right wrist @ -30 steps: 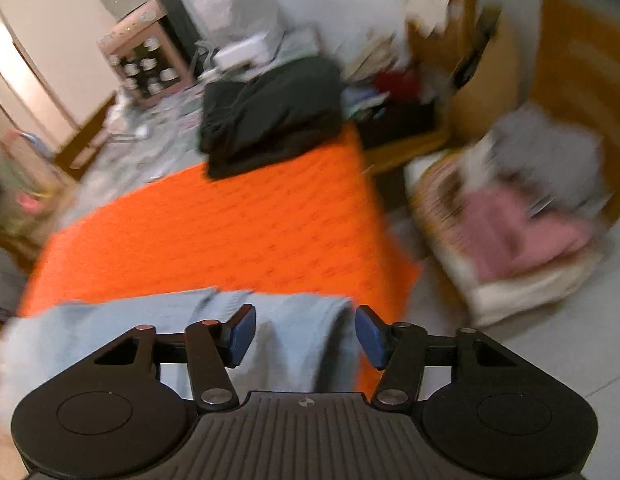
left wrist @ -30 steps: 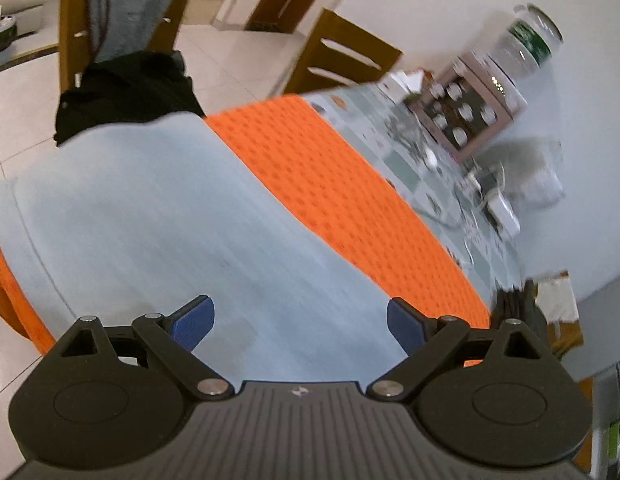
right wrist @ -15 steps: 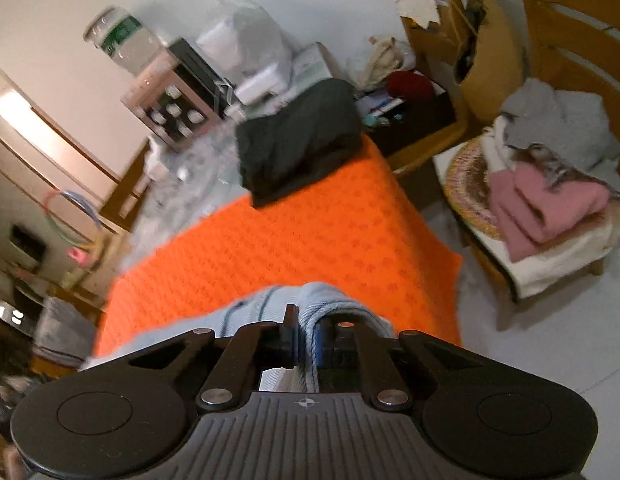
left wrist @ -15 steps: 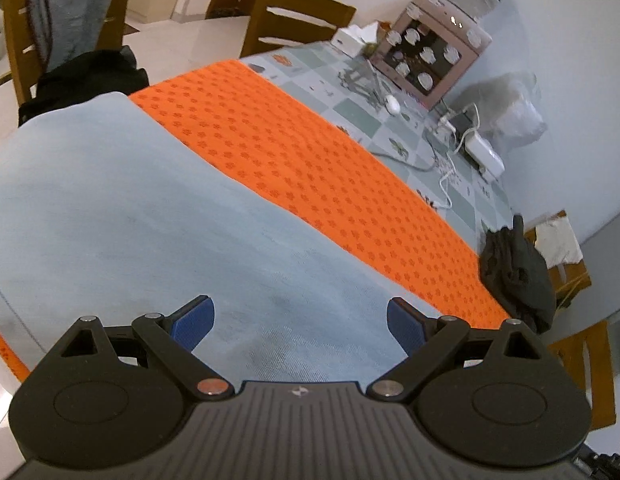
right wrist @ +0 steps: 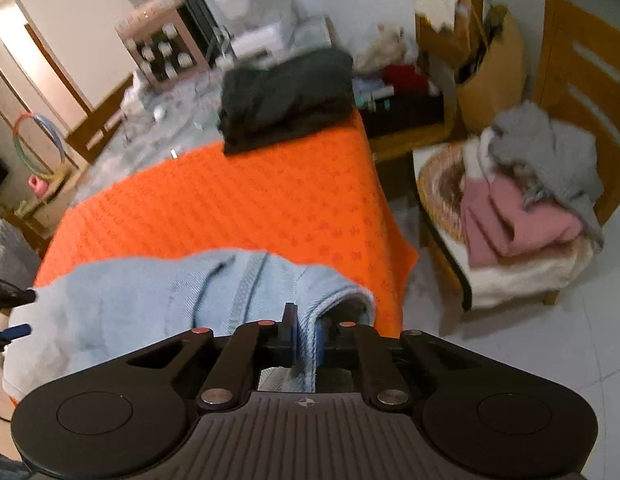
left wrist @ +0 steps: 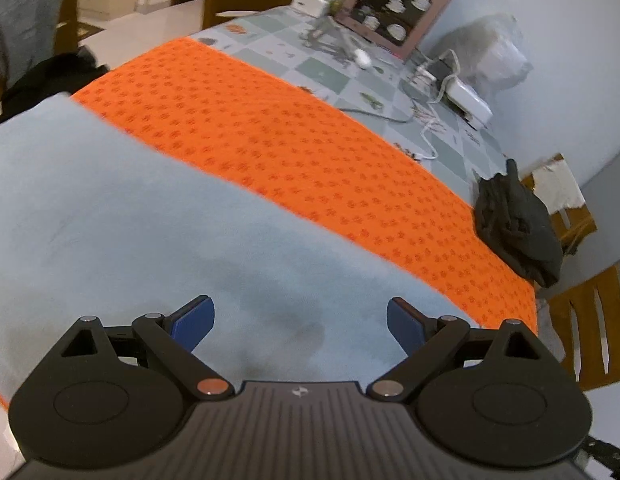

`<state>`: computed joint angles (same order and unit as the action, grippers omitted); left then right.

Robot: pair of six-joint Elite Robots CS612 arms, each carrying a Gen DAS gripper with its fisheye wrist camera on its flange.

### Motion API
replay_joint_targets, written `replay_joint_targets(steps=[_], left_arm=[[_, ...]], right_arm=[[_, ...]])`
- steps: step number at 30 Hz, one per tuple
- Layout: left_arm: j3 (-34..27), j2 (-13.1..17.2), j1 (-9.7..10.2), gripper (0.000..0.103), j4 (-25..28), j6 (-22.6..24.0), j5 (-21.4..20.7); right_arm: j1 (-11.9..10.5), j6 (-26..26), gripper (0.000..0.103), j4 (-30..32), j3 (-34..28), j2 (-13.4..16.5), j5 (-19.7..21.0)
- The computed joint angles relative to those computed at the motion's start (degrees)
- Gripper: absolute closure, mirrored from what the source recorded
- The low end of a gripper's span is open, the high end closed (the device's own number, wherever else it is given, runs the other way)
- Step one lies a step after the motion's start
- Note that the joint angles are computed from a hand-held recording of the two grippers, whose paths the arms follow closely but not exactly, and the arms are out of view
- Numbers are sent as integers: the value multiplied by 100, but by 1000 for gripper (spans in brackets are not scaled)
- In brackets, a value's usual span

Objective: Fold clothes

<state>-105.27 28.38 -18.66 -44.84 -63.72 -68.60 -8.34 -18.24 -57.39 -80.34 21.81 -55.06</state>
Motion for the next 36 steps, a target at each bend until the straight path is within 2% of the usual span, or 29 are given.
replay_joint_targets(steps=[3, 9, 13, 16, 20, 22, 25, 27, 29, 30, 34, 36], left_arm=[[273, -67, 230, 7, -439, 509, -463], [1219, -340, 917, 7, -1050, 1723, -2226], [2011, -559, 1251, 7, -1245, 2591, -3159], [2647, -728, 1417, 7, -1295, 3208, -3838], [3513, -987, 1542, 8, -981, 4211, -4868], [3961, -1170, 1554, 11, -579, 4878, -5275], [4424, -1395, 1522, 14, 21, 5734, -5484], [4592, -1479, 1524, 15, 338, 6086, -5616], [4719, -1536, 1543, 19, 587, 6313, -5768], [4778, -1560, 1557, 25, 700, 6406, -5853], [4671, -1503, 1613, 61, 1040, 6508, -6262], [4366, -1345, 1641, 71, 1076, 6316, -6503]], right_arm=[[26, -145, 93, 166, -81, -51, -120], [100, 28, 93, 181, -225, -3, -513], [185, 188, 93, 93, -375, 62, -867], [232, 289, 93, 159, -519, 102, -1110], [269, 455, 93, 298, -698, 143, -1357], [278, 507, 93, 353, -766, 155, -1449], [287, 603, 93, 379, -865, 187, -1528], [291, 671, 93, 398, -922, 207, -1566], [295, 729, 93, 411, -974, 228, -1602], [298, 750, 93, 413, -997, 239, -1618], [307, 820, 92, 397, -1049, 263, -1651], [312, 849, 92, 299, -1058, 278, -1654]])
